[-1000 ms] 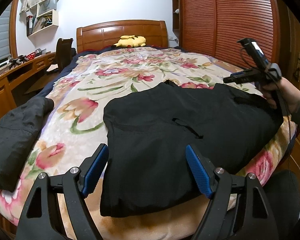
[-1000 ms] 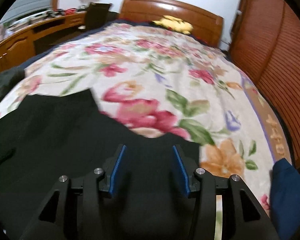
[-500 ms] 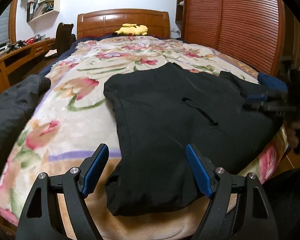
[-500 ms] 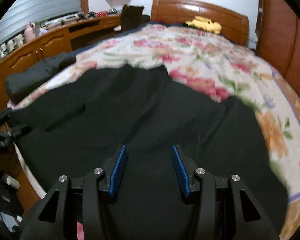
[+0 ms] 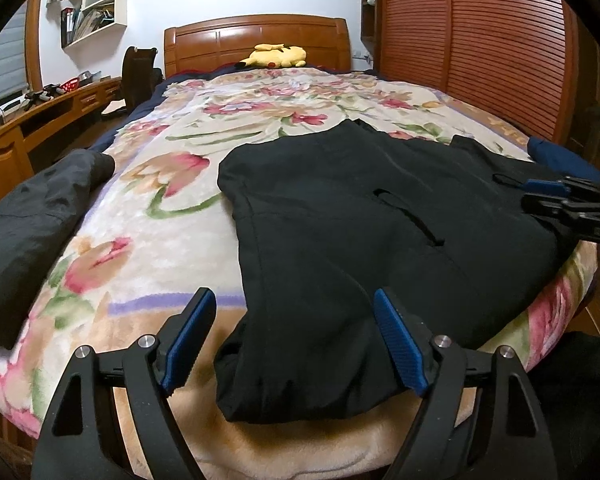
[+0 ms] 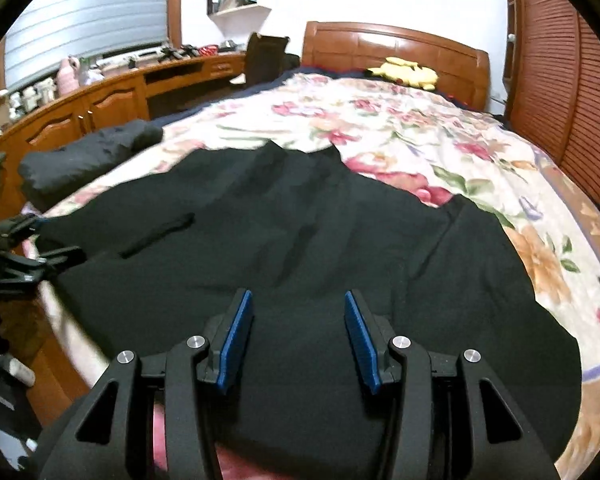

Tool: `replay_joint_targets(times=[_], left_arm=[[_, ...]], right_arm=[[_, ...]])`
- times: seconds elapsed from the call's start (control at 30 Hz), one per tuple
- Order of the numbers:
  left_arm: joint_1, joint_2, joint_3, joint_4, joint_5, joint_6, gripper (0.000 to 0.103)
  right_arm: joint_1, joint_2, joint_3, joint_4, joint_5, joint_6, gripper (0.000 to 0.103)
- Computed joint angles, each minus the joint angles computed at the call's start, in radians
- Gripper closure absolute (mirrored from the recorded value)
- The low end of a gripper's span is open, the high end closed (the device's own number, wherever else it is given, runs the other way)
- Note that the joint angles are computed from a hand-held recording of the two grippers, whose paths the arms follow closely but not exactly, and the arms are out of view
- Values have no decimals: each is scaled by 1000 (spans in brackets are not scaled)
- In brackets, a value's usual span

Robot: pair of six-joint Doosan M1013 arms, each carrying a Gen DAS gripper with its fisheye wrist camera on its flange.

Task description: Fold large clothes

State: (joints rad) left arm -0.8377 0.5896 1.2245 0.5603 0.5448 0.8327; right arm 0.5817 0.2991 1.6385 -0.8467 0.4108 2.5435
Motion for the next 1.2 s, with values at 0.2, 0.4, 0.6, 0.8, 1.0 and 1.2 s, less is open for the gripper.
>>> replay_joint_targets(times=[0.2,0.4,0.6,0.8,1.0,1.2], left_arm=[[4,-3,6,-19,-13,15,21],[11,-14,26,-34,-43,10,21],[12,-42,72,45,-64,-107,21],[16,-50,81,60,-40,-122,21],[19,-49,88,37,-43,-127,21],[27,-50,101,-29,-63,-119,21]], right_arm=[[5,-4,21,80,2,-85,53],[3,-3,24,103,19,-82,53],[36,-24,20,-13,97,-1,53],[24,-52,81,-18,62,76,53],[25,-34,84,-57,43,118,53],[26,-39,89,-65,41,106,53]])
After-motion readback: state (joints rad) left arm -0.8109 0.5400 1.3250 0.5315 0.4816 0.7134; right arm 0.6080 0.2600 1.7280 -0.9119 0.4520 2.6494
